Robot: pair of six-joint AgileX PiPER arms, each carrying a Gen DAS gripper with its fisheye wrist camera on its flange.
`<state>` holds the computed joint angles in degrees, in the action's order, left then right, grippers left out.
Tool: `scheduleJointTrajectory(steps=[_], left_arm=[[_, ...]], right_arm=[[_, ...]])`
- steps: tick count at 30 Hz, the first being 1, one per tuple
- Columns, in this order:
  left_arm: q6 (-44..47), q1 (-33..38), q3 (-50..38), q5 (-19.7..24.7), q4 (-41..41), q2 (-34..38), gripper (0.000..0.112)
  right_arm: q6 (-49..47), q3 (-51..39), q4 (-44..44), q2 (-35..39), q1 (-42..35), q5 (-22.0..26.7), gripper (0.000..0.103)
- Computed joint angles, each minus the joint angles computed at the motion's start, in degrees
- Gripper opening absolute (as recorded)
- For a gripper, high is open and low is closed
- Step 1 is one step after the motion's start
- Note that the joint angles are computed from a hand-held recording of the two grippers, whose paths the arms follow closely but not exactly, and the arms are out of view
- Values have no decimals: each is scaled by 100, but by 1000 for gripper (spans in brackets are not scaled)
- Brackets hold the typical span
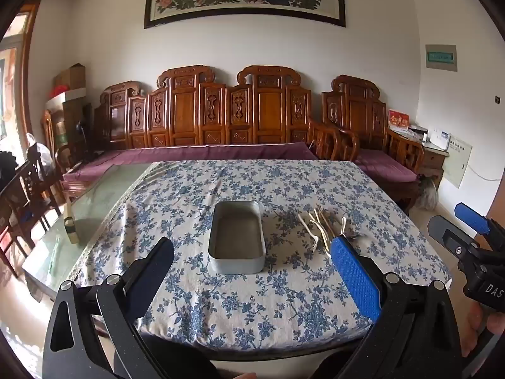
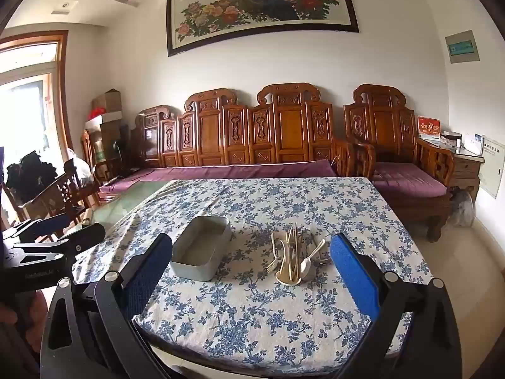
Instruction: Organize utensils
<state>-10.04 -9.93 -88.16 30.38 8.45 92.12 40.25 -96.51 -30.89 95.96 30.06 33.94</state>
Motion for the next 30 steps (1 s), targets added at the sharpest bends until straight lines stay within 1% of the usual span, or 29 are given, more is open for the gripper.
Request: scheduleJointTrajectory(steps=[6, 9, 14, 15, 16, 20, 24, 27, 30], left_arm=[[-84, -20, 1, 0, 102, 4, 96], [-300, -130, -37, 42, 307, 12, 96], [-337, -152, -31, 15, 336, 23, 96], [-287, -132, -35, 16, 288, 22, 97], [-278, -148, -113, 119, 286, -3, 96], [-267, -136, -102, 105, 266, -11, 97], [-315, -188, -200, 197, 306, -10, 96], [-139, -113, -181, 159, 145, -19, 96], [-169, -131, -239, 202, 178, -6, 96]], right_arm=[[23, -15, 0, -1, 9, 4, 100], [27, -22, 5, 1, 7, 9, 100], [21, -21, 17, -2, 7, 3, 100], [21, -21, 17, -2, 7, 3, 100], [21, -21, 17, -2, 7, 3, 100], [31, -19, 8, -5, 8, 2, 100], [40, -10, 2, -11, 14, -5, 100], [49, -1, -5, -15, 20, -8, 100], [59, 3, -12, -19, 23, -9, 100]])
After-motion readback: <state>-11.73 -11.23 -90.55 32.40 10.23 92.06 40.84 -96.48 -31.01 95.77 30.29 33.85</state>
